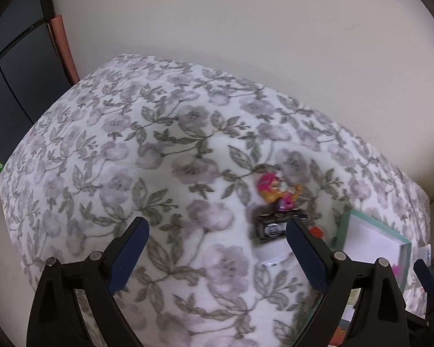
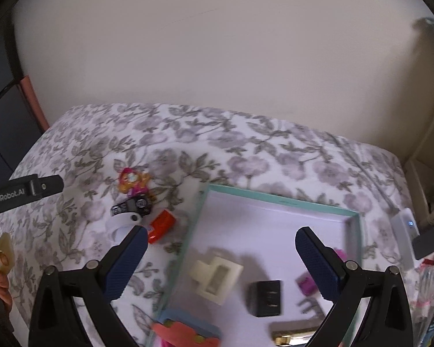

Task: Organize rigid objects
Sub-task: 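Move both tools back toward the remaining items beside the tray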

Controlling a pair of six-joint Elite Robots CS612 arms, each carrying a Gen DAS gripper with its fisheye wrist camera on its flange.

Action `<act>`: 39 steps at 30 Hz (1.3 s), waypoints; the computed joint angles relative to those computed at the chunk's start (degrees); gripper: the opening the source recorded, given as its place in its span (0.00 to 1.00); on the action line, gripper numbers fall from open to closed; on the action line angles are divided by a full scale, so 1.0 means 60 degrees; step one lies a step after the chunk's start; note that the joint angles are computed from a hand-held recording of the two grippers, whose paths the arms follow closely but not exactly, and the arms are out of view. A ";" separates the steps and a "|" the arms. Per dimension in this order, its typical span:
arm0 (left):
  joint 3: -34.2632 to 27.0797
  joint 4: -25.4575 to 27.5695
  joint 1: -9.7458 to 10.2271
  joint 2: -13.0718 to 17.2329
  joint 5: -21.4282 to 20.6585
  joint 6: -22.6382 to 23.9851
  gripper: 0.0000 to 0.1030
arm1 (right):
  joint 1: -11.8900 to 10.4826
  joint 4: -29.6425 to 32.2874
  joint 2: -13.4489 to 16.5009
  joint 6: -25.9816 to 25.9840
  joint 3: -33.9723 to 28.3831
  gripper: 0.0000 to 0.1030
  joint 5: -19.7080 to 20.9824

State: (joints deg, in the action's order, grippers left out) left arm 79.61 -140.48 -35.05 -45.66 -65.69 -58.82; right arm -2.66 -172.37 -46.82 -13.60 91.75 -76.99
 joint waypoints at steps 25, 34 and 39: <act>-0.0978 -0.0317 0.0517 0.1106 -0.3391 0.0982 0.93 | 0.0283 0.0672 0.0680 -0.0142 -0.0691 0.99 -0.0657; -0.1104 -0.1269 0.0586 0.1459 -0.4004 0.0138 0.93 | 0.0170 0.0739 0.0758 -0.0023 -0.0792 0.99 -0.0627; -0.1149 -0.1398 0.0597 0.1539 -0.4136 0.0072 0.93 | 0.0182 0.0830 0.0815 -0.0117 -0.0845 0.99 -0.0654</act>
State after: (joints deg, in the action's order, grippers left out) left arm 72.72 -148.87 -31.46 -36.43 -90.51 -58.39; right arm -1.57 -167.39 -41.94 -14.30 86.68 -80.92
